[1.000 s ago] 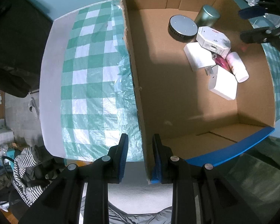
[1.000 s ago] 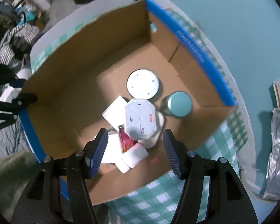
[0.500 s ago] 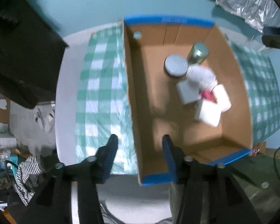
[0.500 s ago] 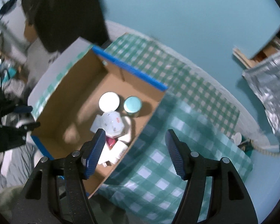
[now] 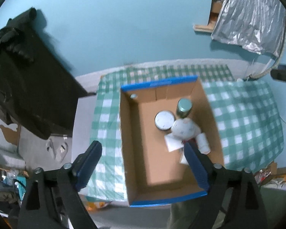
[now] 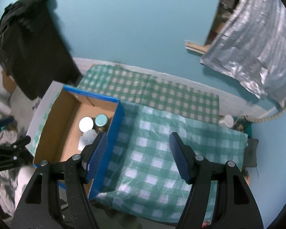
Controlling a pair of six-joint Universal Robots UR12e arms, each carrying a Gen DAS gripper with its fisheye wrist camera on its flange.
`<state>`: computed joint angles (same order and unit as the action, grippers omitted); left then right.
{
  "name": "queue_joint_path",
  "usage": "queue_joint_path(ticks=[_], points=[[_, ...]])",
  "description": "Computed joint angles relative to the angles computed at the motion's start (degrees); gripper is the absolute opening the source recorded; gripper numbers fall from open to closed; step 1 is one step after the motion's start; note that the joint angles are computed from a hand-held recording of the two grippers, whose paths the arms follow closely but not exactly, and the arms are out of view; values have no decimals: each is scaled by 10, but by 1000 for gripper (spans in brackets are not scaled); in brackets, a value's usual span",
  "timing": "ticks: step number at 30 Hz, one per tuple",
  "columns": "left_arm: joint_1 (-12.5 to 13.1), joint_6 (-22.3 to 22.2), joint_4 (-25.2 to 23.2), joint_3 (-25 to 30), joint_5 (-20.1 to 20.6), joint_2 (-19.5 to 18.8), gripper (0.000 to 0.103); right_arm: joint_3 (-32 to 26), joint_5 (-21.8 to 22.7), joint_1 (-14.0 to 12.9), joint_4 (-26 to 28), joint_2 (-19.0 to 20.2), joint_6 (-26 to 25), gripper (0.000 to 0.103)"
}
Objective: Organize rigid objects
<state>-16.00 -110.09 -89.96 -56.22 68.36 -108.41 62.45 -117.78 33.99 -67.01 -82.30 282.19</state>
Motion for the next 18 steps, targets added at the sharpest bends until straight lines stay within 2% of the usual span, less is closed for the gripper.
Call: queue_joint_path(ticks=[4, 7, 11, 13, 18], points=[[1, -8, 8, -4, -29, 10, 102, -8, -8, 13, 24, 0, 52, 67], [1, -16, -3, 0, -44, 13, 102, -25, -12, 22, 62, 8, 89, 67], [1, -15, -18, -2, -47, 20, 102, -30, -15, 29, 80, 10, 118, 67], [-2, -18, 6, -20, -42, 29, 102, -36, -17, 33, 92, 12, 129, 67], [-1, -13, -6, -24, -46, 35, 102, -45, -20, 37, 102, 17, 133, 67]])
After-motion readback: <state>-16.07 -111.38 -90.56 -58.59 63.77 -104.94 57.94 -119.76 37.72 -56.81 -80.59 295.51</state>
